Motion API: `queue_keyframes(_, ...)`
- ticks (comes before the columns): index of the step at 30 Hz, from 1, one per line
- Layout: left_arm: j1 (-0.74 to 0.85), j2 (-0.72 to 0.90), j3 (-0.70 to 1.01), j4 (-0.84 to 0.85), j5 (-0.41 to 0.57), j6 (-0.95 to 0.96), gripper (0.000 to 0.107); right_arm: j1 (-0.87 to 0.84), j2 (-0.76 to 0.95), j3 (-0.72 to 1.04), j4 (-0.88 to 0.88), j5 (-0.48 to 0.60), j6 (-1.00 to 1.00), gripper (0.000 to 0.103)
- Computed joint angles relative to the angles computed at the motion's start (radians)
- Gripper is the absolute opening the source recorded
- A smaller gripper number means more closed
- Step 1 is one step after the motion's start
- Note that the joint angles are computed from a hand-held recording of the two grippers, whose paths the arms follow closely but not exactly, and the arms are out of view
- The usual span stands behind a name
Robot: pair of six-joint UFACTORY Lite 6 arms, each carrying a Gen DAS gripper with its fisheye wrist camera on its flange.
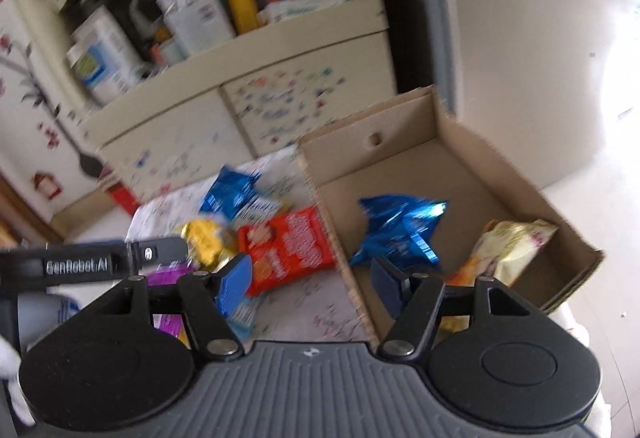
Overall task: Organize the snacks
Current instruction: 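Grasp the pink packet with the right tool while the left tool grasps the purple bag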
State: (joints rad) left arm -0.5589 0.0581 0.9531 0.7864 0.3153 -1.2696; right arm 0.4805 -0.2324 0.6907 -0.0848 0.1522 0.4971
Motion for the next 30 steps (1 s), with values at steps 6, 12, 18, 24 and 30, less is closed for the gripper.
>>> queue_keyframes(6,0.085,-0.100,-0.128,0.015,-0.009,0.017,0.094,0.085,0.054,0.020,0.189,0.006,-0.217,0.072)
queue_keyframes(12,0.187,-0.123,-0.220,-0.024,-0.061,0.081,0.094,0.157,0.137,0.049,0.328,0.020,-0.361,0.072)
queue_keyframes(18,0.242,-0.058,-0.259,-0.024,-0.147,0.097,0.094,0.204,0.210,0.073,0.537,0.053,-0.576,0.072)
queue_keyframes(24,0.241,0.050,-0.243,0.280,-0.195,-0.173,0.094,0.251,0.274,0.085,0.523,0.073,-0.582,0.075)
queue_keyframes(30,0.250,0.128,-0.215,0.598,-0.217,-0.465,0.094,0.303,0.346,0.114,0.395,0.091,-0.485,0.076)
